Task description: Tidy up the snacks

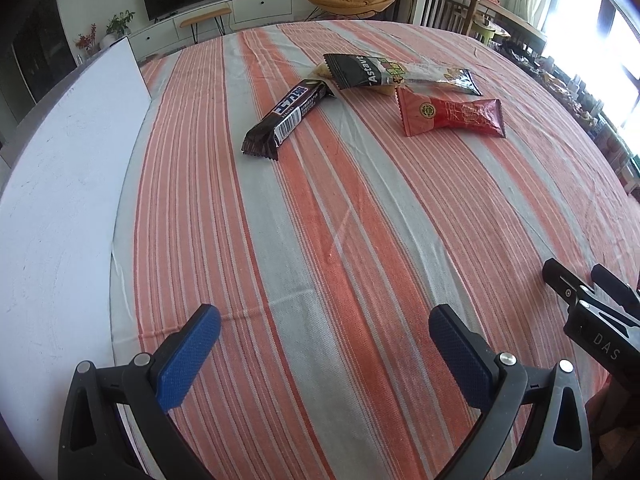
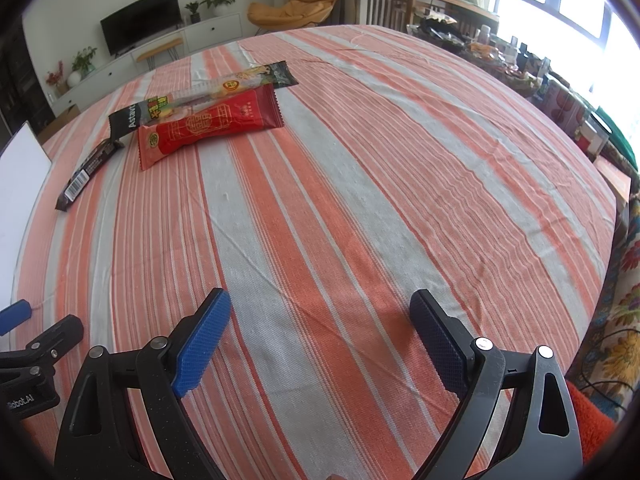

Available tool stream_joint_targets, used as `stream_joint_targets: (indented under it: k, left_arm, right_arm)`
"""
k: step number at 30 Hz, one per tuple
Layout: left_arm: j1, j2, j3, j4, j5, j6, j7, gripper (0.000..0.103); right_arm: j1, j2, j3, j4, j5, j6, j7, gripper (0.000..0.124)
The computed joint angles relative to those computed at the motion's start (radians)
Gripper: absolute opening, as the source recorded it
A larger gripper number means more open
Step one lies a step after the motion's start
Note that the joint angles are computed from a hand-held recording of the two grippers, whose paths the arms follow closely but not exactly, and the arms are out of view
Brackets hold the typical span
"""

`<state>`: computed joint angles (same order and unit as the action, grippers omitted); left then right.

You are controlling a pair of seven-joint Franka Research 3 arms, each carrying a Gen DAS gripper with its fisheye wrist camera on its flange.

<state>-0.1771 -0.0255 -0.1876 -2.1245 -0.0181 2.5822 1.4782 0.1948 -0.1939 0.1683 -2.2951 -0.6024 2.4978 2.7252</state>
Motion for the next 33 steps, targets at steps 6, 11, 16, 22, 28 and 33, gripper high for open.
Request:
stream_joint_targets:
  k: [6, 11, 16, 22, 28, 33]
  left_arm:
    - [0.017, 0.003, 0.024, 0.136, -0.178, -0.011, 0.104, 0.103]
    - [0.052, 0.15, 0.024, 0.371, -0.09, -0.097, 0.077, 0.103]
    - [0.033, 0.365, -0.002, 0.606, 0.069, -0.263, 0.104, 0.091]
    - [0.013, 0.481, -0.013, 0.67, 0.139, -0.256, 0.095, 0.074]
    - [0.041, 0.427, -0.022, 0.587, 0.088, -0.18, 0.031, 0.017]
    - [0.028, 0.274, 0.002, 0.358, 0.138, -0.092, -0.115, 0.017]
  right_arm:
    - [0.0, 0.0, 0.0, 0.001, -0.001, -0.001, 0.001, 0.094]
    - [0.001, 0.0, 0.0, 0.001, -0.001, -0.001, 0.001, 0.094]
    - [0.001, 0.0, -0.001, 0.0, 0.0, -0.001, 0.001, 0.094]
    - [0.001, 0.0, -0.001, 0.001, 0.001, -0.001, -0.002, 0.094]
    - [0.001, 0.007, 0.001, 0.007, -0.002, -0.002, 0.002, 0.095]
    - [0.005, 0.01, -0.002, 0.01, -0.004, -0.003, 0.004, 0.095]
